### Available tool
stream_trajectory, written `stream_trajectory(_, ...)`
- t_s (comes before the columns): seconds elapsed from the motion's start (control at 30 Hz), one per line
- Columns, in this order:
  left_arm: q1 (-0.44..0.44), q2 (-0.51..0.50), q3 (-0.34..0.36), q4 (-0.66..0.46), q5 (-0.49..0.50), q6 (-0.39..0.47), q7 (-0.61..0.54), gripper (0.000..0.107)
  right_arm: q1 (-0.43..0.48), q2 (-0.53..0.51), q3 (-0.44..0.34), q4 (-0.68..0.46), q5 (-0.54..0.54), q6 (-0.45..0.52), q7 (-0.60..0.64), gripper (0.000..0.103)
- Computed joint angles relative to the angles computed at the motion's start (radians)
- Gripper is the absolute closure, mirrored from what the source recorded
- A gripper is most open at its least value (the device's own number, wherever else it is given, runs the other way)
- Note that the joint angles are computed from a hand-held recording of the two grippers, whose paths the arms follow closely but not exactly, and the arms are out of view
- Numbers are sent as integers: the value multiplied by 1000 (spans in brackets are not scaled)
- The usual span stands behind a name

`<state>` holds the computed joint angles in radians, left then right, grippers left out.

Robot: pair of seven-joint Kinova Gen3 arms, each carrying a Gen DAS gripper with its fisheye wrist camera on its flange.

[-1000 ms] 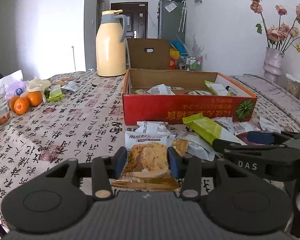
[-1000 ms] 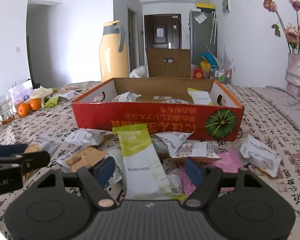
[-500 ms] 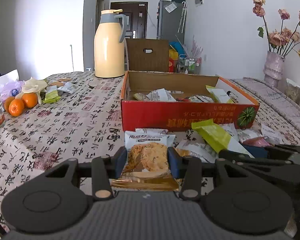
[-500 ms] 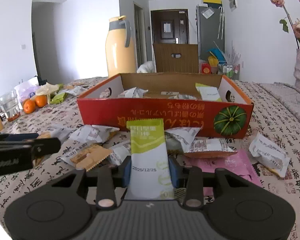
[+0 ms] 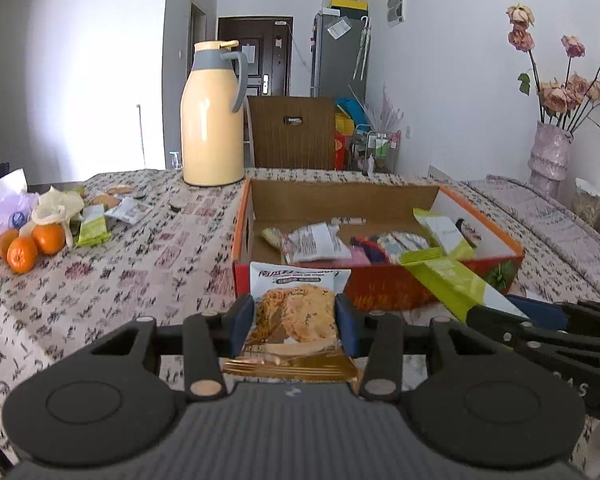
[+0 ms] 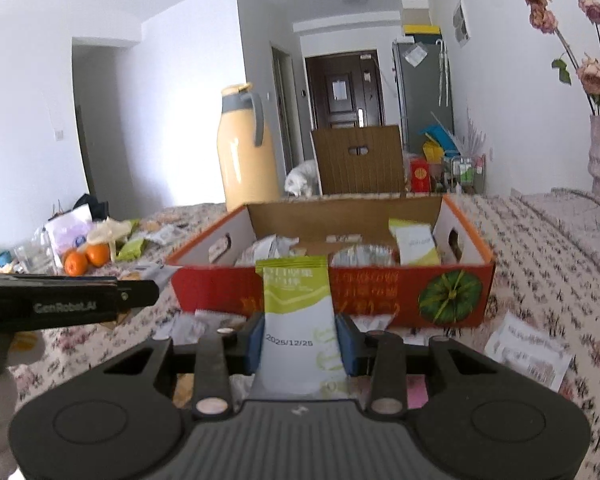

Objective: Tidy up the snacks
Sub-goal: 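Carry both held snacks over the cardboard box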

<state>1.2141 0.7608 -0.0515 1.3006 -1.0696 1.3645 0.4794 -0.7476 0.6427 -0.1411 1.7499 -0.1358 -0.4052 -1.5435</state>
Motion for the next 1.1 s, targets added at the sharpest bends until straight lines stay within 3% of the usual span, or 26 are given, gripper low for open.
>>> stream_trajectory(0.27,-44,-11,-16,-14,-19,-20,-35,63,-9,31,45,-133,-29,81,17,66)
stream_trajectory(0.87,-205,27,-73,-116,16,-168,-182,63,-9,270,104,-641,52,407,-55,66)
stream_trajectory(0.93,-222,34,-80,-113,32,-199,-178,63,-27,294,140,-674,53,420,-83,66)
stream_trajectory(1.1,-246,37,-91,-75,62,-272,-163,63,-21,324,148,-701,71,424,-126,66)
